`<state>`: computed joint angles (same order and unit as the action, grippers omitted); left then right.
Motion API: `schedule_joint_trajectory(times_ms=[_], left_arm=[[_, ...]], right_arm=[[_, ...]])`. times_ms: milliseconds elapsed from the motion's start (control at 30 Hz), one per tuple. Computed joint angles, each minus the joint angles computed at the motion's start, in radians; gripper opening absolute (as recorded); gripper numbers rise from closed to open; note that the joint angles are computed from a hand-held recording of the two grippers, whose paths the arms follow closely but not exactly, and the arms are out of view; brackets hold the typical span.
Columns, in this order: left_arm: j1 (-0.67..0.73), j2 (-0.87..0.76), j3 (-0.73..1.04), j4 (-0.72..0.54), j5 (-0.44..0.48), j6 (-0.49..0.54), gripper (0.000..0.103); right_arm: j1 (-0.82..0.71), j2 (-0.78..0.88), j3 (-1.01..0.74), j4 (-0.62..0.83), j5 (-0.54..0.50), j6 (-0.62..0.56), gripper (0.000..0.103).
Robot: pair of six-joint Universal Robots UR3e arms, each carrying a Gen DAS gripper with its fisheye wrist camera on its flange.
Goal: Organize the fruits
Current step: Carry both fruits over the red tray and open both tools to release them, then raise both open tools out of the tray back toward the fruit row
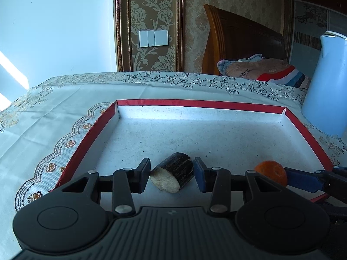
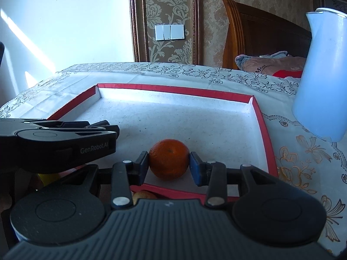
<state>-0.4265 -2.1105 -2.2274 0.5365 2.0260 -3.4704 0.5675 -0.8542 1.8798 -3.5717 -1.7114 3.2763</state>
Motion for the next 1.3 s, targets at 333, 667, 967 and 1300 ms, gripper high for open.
schedule_joint_trajectory(times_ms=[333, 667, 967, 1300], left_arm=[[0.013, -0.014, -0.013, 0.028, -0.024, -0.019, 0.053], [0.022, -0.016, -0.025, 0.037, -0.011, -0.05, 0.08], [0.022, -0.004, -0.054, 0.078, -0.027, -0.048, 0.086], [-0.006, 0.038, -0.154, 0.218, 0.01, -0.029, 0.086]], right_arm=[[-0.002, 0.013, -0.001, -0.02, 0.003, 0.003, 0.041], [-0.004, 0.011, 0.02, -0.051, -0.005, 0.027, 0.049], [-0.009, -0.01, 0.066, -0.091, 0.002, 0.038, 0.054], [-0.031, -0.074, 0.209, -0.231, 0.031, 0.083, 0.059]])
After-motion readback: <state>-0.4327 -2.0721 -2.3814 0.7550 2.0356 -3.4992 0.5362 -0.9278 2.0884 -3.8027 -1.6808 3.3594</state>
